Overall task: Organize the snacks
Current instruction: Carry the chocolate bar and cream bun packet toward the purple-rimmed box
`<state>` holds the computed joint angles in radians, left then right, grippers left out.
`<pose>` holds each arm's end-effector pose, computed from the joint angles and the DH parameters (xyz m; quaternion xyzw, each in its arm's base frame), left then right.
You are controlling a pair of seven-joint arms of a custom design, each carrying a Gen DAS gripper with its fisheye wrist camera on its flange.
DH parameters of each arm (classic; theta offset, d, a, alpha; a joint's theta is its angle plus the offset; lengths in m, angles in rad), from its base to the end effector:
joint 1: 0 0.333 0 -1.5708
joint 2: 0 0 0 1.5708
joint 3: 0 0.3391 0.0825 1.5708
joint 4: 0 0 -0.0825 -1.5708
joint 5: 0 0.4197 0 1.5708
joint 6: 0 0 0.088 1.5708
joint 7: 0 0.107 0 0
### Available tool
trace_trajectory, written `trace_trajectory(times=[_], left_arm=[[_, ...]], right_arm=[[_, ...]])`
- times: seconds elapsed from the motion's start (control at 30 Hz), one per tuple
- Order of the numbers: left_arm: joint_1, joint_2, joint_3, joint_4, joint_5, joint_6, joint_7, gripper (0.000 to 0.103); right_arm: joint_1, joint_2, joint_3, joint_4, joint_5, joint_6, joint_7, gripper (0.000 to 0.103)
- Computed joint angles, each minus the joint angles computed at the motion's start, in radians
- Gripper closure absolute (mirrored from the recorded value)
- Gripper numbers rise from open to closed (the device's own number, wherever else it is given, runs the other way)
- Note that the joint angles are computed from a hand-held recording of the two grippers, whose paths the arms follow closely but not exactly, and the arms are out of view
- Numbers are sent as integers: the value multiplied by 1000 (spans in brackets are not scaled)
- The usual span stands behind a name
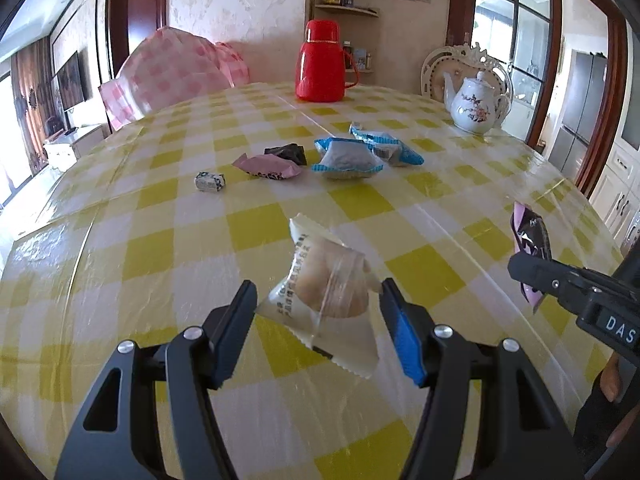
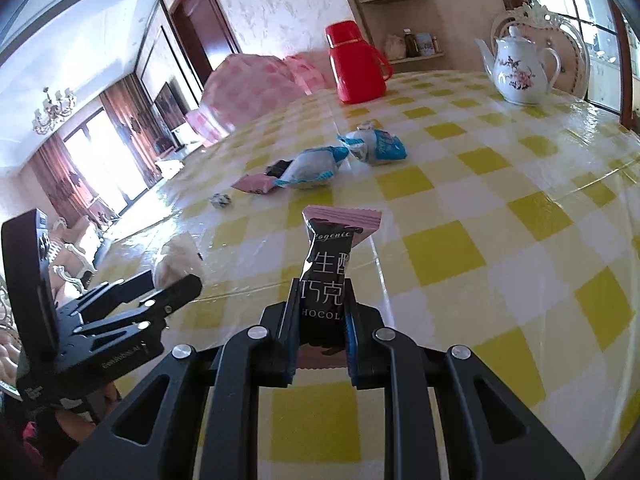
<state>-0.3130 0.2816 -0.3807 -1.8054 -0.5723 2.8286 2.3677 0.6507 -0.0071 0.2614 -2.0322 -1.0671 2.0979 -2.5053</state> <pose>0.5789 -0.4125 0.4839 -0.2762 0.8682 -0.3980 0.1071 0.4004 0.4488 0.4847 -0.3557 0.8189 -0.2996 0.3363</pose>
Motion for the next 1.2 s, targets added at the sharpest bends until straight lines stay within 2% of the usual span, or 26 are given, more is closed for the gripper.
trace_trajectory(times=[0.13, 0.27, 0.43, 0.57, 0.7, 0.87, 1.2], left_arm=[[24, -44, -22, -59, -77, 33, 56, 39], [51, -95, -40, -107, -223, 42, 149, 39], [50, -171, -28, -174, -439, 47, 316, 39], [23, -234, 11, -233, -573, 41, 415, 39], [-8, -299, 66, -298, -613, 36, 444, 39], [-20, -353, 123, -353, -599, 30, 419, 39], [30, -428, 222, -427, -588, -6, 392, 39]], right_arm=[[10, -4, 7, -6, -27, 18, 56, 84], [19, 6, 13, -2, -53, 44, 105, 84], [43, 23, 20, 8, -101, 75, 192, 84], [72, 55, 27, 50, -146, 70, 220, 84], [104, 111, 18, 122, -148, 66, 172, 84], [151, 191, -9, 226, -134, 70, 93, 84], [255, 398, -88, 523, -60, 91, -169, 84]])
